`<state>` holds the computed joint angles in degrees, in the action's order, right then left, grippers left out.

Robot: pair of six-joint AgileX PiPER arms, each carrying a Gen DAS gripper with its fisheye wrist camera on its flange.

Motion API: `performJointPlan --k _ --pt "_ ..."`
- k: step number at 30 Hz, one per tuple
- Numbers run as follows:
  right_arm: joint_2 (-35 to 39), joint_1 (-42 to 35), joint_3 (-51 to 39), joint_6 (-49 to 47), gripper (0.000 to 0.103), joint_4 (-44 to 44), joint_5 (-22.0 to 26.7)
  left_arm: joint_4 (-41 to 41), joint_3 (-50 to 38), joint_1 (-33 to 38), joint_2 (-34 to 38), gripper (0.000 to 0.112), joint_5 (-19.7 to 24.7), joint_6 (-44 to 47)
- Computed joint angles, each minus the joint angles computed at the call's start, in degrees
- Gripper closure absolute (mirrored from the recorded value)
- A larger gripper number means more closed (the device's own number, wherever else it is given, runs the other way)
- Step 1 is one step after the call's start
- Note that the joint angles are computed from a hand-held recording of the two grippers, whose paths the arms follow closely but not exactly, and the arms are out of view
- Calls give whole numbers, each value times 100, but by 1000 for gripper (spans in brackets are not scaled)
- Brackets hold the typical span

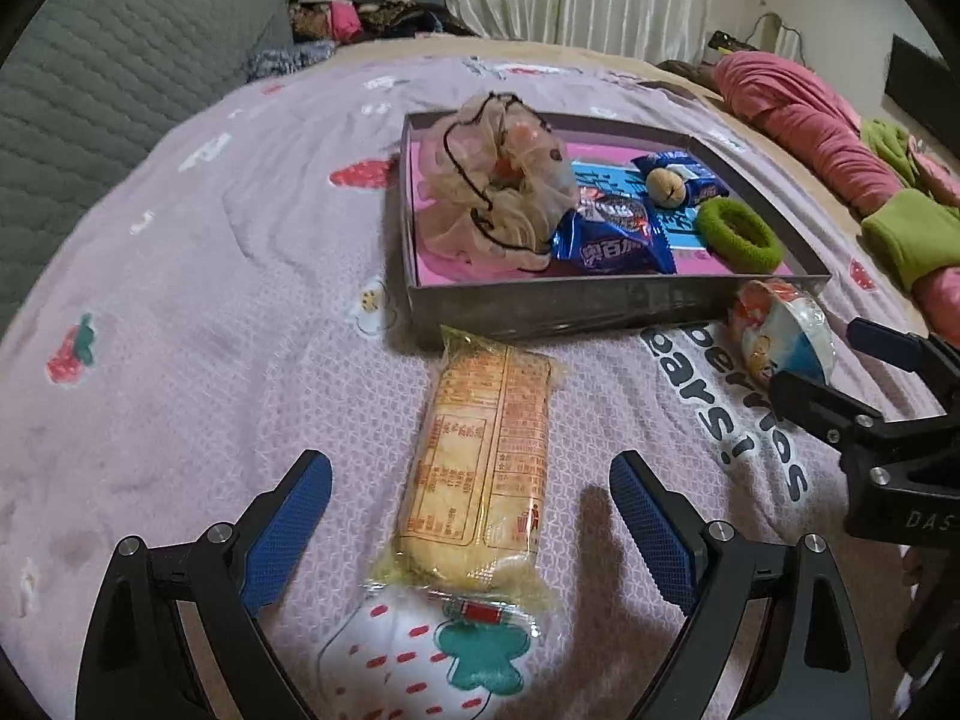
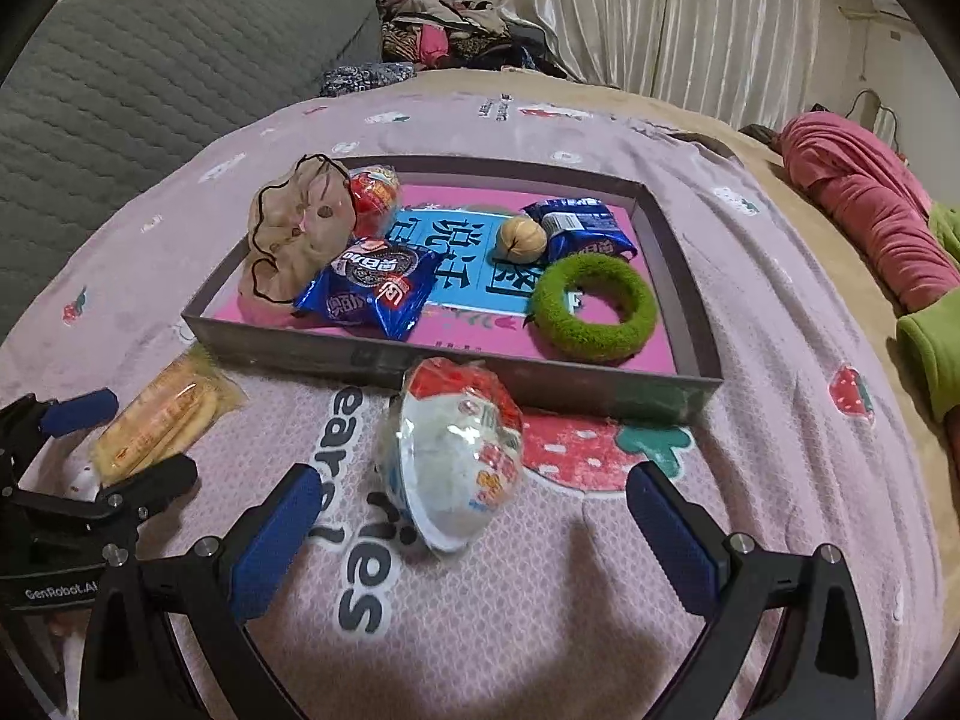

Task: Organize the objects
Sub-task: 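Grasp the wrapped cake bar with the left gripper while the right gripper grasps the clear egg toy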

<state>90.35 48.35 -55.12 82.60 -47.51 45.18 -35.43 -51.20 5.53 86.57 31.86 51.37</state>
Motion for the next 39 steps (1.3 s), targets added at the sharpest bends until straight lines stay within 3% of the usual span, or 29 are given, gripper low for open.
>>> performJointPlan --k 4,6,10,15,18,22,25,26,31,39 --pt "160 -106 -97 -142 2 34 -131 -299 -115 51 185 18 183 197" --pt "230 -181 -153 -225 9 125 -160 -624 -140 138 227 18 305 419" --pt "262 -481 -67 -485 13 540 -733 -395 -184 28 254 18 252 293" --pt "436 -449 -203 -595 26 620 -658 -298 -287 -8 352 19 319 246" --pt "467 -435 -234 -625 27 660 -638 -444 -286 9 356 27 358 397" --pt "447 -422 -213 -562 34 655 -631 -330 -297 -22 352 56 249 274" --pt "498 -376 -269 -495 48 615 -480 -292 -345 13 381 65 284 209" --pt "511 -365 -287 -482 53 595 -437 -289 -344 22 383 66 272 209" --pt "520 -380 -275 -442 54 605 -491 -420 -338 82 389 73 351 337" --pt "275 -294 -122 -411 55 600 -589 -467 -228 69 216 73 259 385"
